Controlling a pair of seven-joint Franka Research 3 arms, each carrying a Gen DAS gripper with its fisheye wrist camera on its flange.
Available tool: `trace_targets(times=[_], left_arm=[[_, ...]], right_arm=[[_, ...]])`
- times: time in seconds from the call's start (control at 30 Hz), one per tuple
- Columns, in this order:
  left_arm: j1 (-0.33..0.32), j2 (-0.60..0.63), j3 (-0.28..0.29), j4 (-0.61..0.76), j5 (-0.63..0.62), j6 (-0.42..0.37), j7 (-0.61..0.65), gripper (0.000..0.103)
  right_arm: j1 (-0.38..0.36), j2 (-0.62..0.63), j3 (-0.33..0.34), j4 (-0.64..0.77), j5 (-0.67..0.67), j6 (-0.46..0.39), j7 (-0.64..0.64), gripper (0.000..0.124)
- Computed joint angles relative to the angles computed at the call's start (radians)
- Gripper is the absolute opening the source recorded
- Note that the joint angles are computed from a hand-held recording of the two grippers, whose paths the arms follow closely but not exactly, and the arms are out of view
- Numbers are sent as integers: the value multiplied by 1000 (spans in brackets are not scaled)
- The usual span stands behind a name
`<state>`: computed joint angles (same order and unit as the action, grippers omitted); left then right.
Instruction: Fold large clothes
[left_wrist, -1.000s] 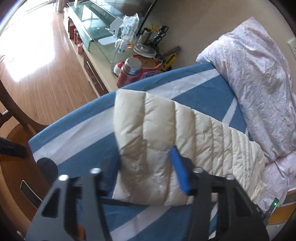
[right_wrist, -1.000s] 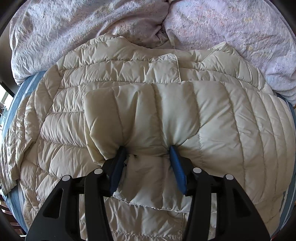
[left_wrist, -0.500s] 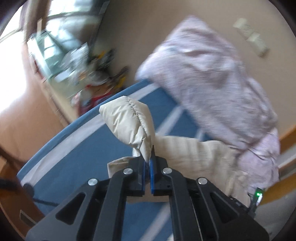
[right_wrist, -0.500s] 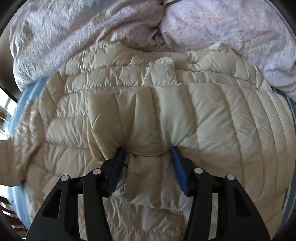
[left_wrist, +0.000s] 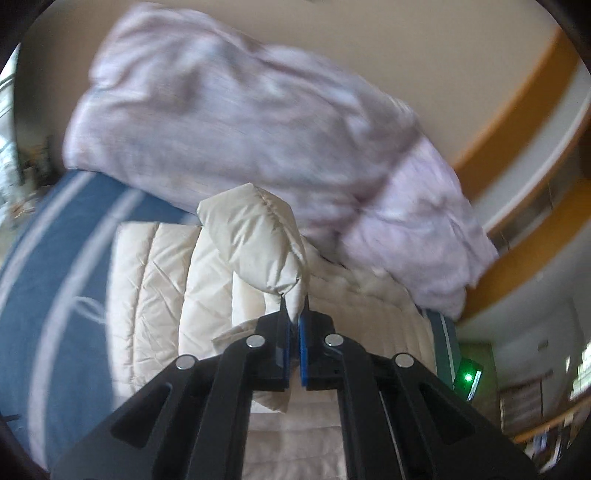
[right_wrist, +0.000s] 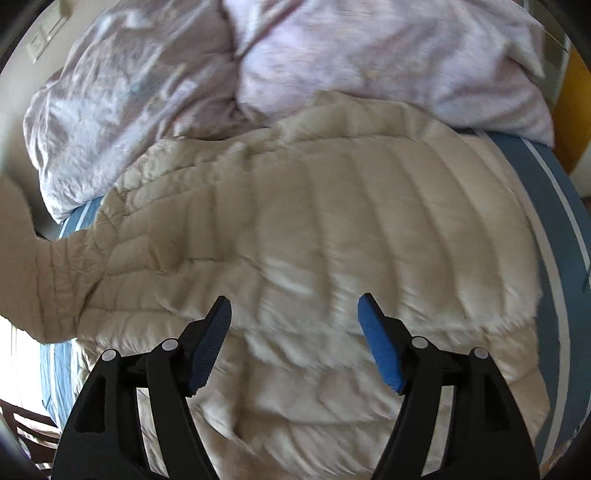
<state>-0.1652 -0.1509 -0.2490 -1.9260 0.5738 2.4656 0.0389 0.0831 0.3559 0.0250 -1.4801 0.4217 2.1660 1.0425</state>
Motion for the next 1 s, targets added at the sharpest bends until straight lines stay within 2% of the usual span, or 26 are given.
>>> trace_targets(times=[0.1, 0.2, 0.47, 0.57, 0.63, 0.7, 0.8, 1.0], left_arm=[[-27, 163, -5, 149, -32, 16, 76, 4], [-79, 301, 13, 283, -89, 23, 162, 4], [-169, 583, 32, 598, -218, -64, 342, 5], [-189, 620, 49, 638, -244, -75, 358, 10], [-194, 623, 60, 638, -253, -62, 358, 23], [-194, 604, 69, 607, -254, -29, 350, 46], [-192, 571, 84, 569, -237, -26, 340, 51], [-166, 463, 94, 420, -204, -68, 295, 51]], right_arm=[[-24, -5, -15, -5, 5, -7, -4, 73], [-51, -5, -25, -6, 16, -15, -7, 74], [-101, 51, -40, 73, 9, -52, 12, 74], [-107, 62, -38, 92, 4, -51, 9, 74], [-110, 64, -32, 100, 8, -48, -3, 74], [-112, 65, -21, 108, 24, -49, -24, 74], [-112, 70, -5, 127, 52, -64, -53, 71], [-92, 91, 36, 185, 125, -123, -115, 42]])
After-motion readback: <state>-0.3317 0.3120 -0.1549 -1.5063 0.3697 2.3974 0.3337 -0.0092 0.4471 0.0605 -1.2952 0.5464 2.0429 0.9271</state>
